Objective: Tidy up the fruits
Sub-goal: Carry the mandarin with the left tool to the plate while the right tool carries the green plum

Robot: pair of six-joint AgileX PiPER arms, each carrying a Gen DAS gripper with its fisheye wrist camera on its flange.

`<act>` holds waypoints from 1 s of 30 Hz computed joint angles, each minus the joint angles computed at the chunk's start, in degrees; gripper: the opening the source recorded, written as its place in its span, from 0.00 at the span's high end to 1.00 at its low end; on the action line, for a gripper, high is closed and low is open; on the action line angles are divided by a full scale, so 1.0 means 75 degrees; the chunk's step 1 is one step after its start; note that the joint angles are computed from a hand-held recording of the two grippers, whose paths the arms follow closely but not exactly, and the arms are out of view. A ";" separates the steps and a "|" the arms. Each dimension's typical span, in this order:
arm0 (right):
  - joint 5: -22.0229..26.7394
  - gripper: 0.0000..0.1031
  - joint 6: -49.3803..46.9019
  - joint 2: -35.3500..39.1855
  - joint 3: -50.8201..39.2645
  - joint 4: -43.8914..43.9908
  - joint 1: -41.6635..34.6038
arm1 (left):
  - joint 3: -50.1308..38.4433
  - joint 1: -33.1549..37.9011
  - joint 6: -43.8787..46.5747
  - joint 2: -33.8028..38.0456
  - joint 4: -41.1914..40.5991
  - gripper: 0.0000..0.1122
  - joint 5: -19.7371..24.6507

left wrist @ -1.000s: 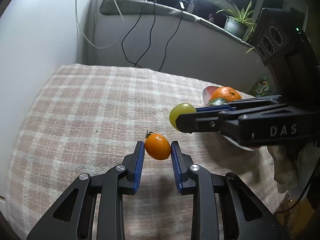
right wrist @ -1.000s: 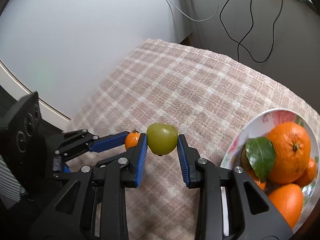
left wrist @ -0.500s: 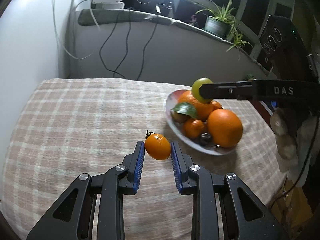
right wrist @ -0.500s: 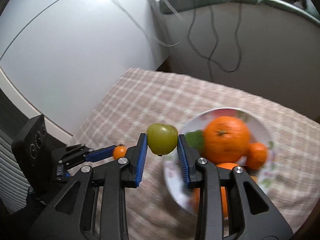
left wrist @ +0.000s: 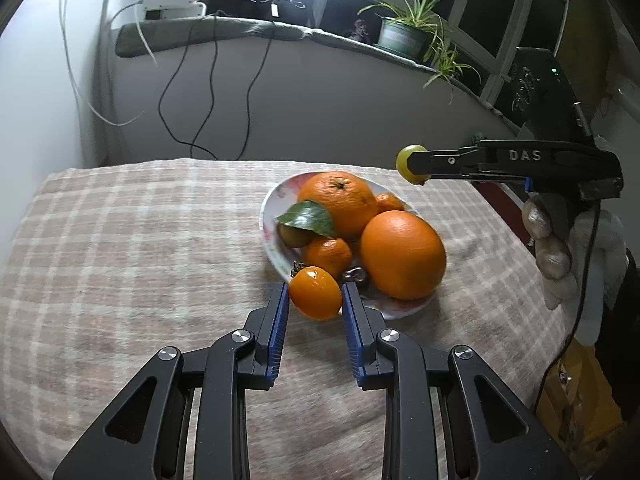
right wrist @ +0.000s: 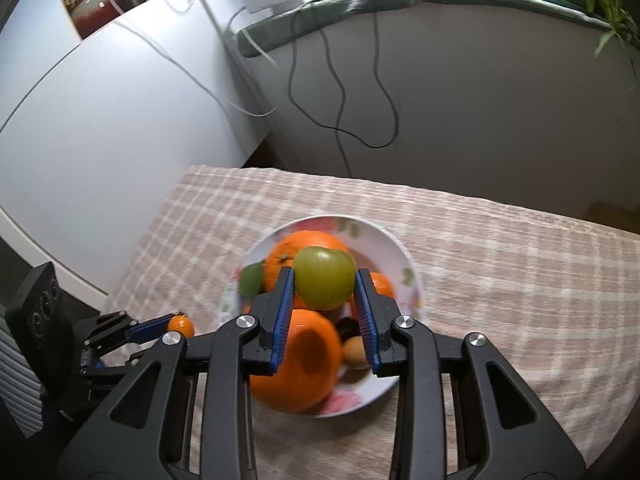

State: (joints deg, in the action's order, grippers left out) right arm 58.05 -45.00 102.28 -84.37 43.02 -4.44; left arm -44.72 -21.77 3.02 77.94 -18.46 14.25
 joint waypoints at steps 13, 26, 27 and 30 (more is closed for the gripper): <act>-0.0364 0.69 0.0333 0.0717 -0.0727 -0.0570 0.0181 | -0.0490 -0.0240 -0.1224 0.0652 0.1151 0.78 -0.0048; -0.0660 0.69 0.0621 0.1113 -0.0968 -0.1026 0.0565 | -0.0660 -0.0287 -0.1703 0.0902 0.1701 0.77 -0.0063; -0.0669 0.69 0.0625 0.1113 -0.0961 -0.1035 0.0573 | -0.0665 -0.0296 -0.1728 0.0902 0.1733 0.78 -0.0063; -0.0666 0.69 0.0638 0.1102 -0.0959 -0.1050 0.0574 | -0.0694 -0.0331 -0.1906 0.0903 0.1925 0.77 -0.0056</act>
